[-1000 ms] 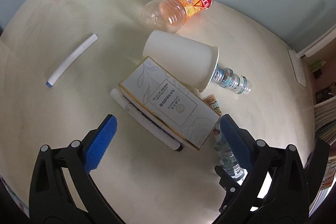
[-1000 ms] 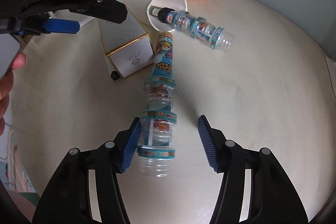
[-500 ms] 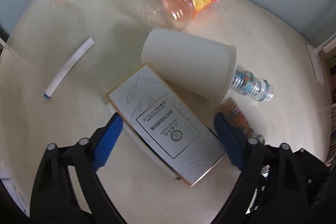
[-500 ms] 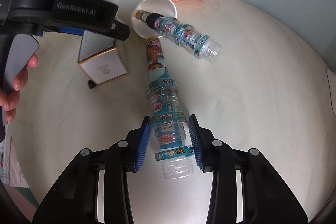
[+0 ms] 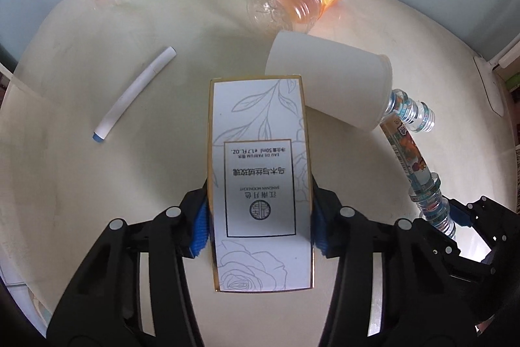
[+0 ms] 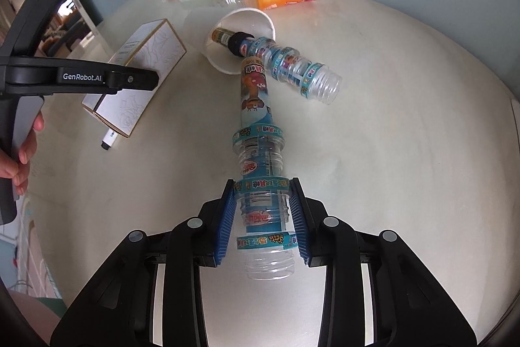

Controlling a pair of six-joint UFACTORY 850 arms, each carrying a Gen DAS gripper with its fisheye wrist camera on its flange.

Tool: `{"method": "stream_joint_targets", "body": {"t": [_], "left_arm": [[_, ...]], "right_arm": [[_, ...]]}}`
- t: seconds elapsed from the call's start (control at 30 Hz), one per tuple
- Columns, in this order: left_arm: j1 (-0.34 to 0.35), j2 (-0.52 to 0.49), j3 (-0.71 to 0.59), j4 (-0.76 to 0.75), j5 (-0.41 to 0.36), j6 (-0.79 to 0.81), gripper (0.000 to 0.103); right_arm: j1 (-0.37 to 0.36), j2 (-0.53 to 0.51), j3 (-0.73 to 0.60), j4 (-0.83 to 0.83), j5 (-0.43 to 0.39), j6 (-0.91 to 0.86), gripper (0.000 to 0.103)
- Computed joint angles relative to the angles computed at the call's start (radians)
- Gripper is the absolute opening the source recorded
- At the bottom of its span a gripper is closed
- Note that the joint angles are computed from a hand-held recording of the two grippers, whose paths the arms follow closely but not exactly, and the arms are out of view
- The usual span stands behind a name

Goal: Collect trash
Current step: 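Grasp the stacked-cup tube with the right tool while the left tool grasps the white box, then carry tube and white box over the teal bin and open both tools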

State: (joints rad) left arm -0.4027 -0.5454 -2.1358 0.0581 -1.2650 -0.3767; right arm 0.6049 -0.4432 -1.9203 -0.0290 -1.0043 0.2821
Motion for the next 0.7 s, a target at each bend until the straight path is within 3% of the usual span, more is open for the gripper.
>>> {"method": "stream_joint_targets", "body": {"t": [0.2,0.47,0.7], "left_arm": [[-0.022,0.030,-0.022,0.049,0.002,0.011,0.047],[0.004,0.154,0.149,0.094,0.126,-0.003,0.047],[0.051,0.288,0.282,0.157,0.168,-0.063,0.047]], "right_arm": [[0.002,0.002,-0.035,0.022,0.013,0.019,0.034],[0.031,-0.039,-0.158,0.003,-0.004,0.021,0.034],[0.081,-0.141,-0.360,0.013,-0.045,-0.026,0.034]]}}
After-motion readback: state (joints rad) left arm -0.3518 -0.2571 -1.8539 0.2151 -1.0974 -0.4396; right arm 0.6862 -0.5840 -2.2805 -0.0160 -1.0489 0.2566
